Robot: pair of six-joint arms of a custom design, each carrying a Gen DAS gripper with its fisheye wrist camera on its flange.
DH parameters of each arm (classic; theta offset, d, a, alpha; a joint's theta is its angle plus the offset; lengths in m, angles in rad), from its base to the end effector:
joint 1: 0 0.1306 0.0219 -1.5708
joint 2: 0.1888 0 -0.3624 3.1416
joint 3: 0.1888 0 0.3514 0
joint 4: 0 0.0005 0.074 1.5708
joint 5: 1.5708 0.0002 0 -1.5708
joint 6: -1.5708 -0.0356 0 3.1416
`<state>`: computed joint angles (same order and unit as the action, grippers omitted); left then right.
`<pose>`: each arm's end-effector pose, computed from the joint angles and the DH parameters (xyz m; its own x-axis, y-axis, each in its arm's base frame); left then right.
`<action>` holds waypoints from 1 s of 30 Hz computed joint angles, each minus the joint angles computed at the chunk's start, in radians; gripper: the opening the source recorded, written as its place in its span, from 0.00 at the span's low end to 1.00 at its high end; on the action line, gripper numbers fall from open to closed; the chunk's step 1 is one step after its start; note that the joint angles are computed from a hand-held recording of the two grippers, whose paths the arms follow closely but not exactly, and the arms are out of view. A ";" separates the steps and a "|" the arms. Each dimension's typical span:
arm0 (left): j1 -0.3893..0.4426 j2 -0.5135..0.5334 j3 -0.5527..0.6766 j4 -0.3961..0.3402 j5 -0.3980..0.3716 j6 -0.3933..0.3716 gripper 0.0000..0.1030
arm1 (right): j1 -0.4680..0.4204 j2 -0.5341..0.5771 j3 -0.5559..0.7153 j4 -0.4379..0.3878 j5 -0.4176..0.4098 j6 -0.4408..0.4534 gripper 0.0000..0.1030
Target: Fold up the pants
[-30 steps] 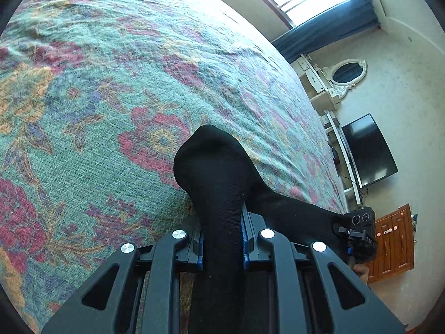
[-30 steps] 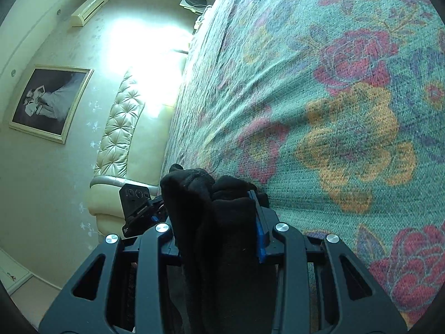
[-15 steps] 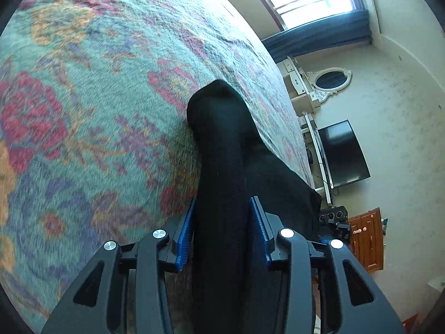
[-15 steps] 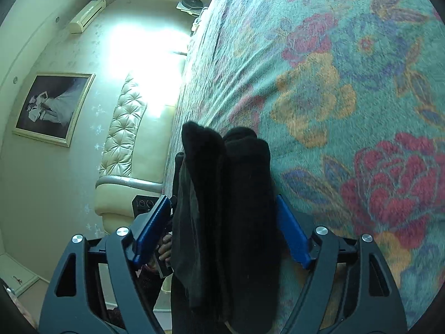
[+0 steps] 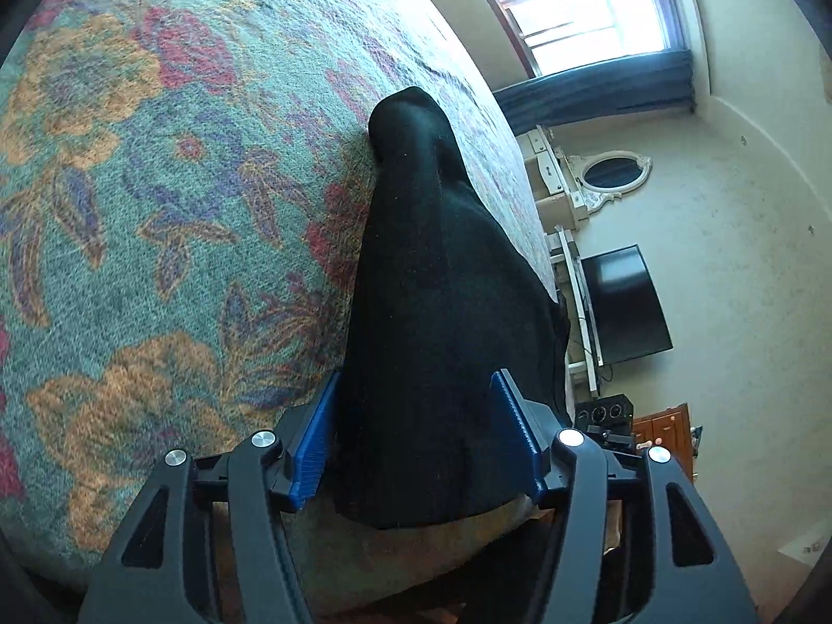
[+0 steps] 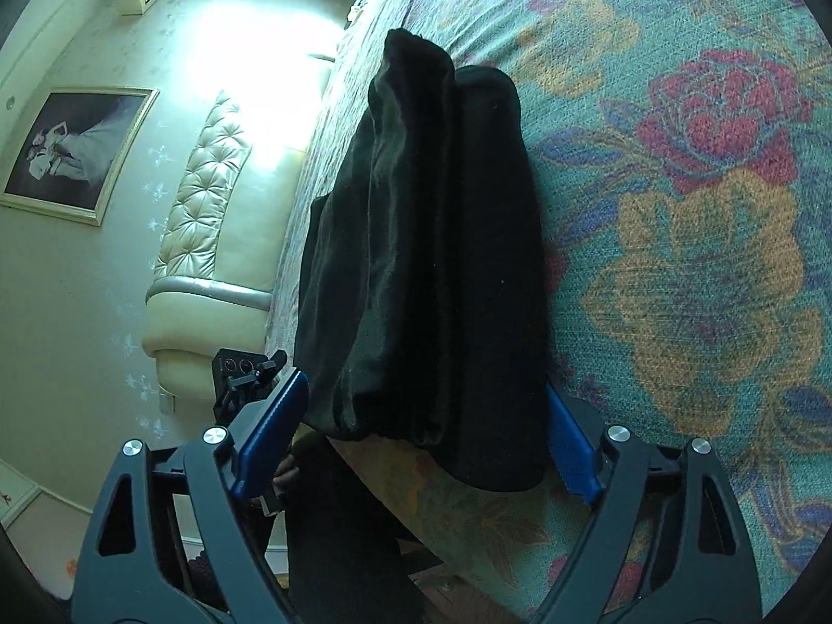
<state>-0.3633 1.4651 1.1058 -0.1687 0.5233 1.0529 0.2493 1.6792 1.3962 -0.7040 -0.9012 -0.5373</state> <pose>0.4341 -0.1846 0.3152 -0.8512 -0.4815 -0.2089 -0.0570 0.4804 -0.8752 0.4955 0.1544 0.2987 -0.9874 0.0764 -0.1387 -0.0775 0.5305 0.8441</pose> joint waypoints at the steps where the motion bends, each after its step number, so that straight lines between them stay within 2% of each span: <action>1: 0.008 -0.005 -0.019 0.029 0.011 0.017 0.57 | 0.003 0.001 0.000 -0.009 0.011 0.003 0.67; 3: 0.010 -0.006 -0.023 0.039 0.011 0.022 0.60 | -0.001 -0.004 -0.020 0.017 0.001 -0.024 0.55; 6: -0.012 -0.003 -0.004 0.047 0.006 0.007 0.73 | -0.015 -0.005 -0.042 0.054 -0.027 -0.050 0.47; 11: -0.033 0.018 0.020 0.035 -0.020 -0.005 0.74 | -0.033 -0.016 -0.090 0.131 -0.066 -0.101 0.42; 13: -0.057 0.029 0.056 -0.031 -0.059 -0.056 0.68 | -0.041 -0.020 -0.106 0.165 -0.082 -0.135 0.39; 14: -0.066 0.036 0.082 -0.096 -0.087 -0.084 0.53 | -0.048 -0.022 -0.117 0.180 -0.092 -0.144 0.38; 15: -0.071 0.044 0.096 -0.135 -0.109 -0.095 0.47 | -0.051 -0.024 -0.124 0.195 -0.097 -0.157 0.37; 18: -0.056 0.034 0.057 -0.087 -0.088 -0.041 0.36 | -0.051 -0.040 -0.137 0.210 -0.084 -0.169 0.35; 20: -0.053 0.031 0.056 -0.082 -0.085 -0.032 0.32 | -0.049 -0.052 -0.143 0.219 -0.079 -0.182 0.34; 25: -0.054 0.030 0.091 -0.142 -0.079 -0.086 0.28 | -0.042 -0.079 -0.154 0.204 -0.064 -0.185 0.32; 30: -0.049 0.011 0.055 -0.119 -0.065 -0.077 0.28 | -0.044 -0.087 -0.163 0.193 -0.073 -0.183 0.32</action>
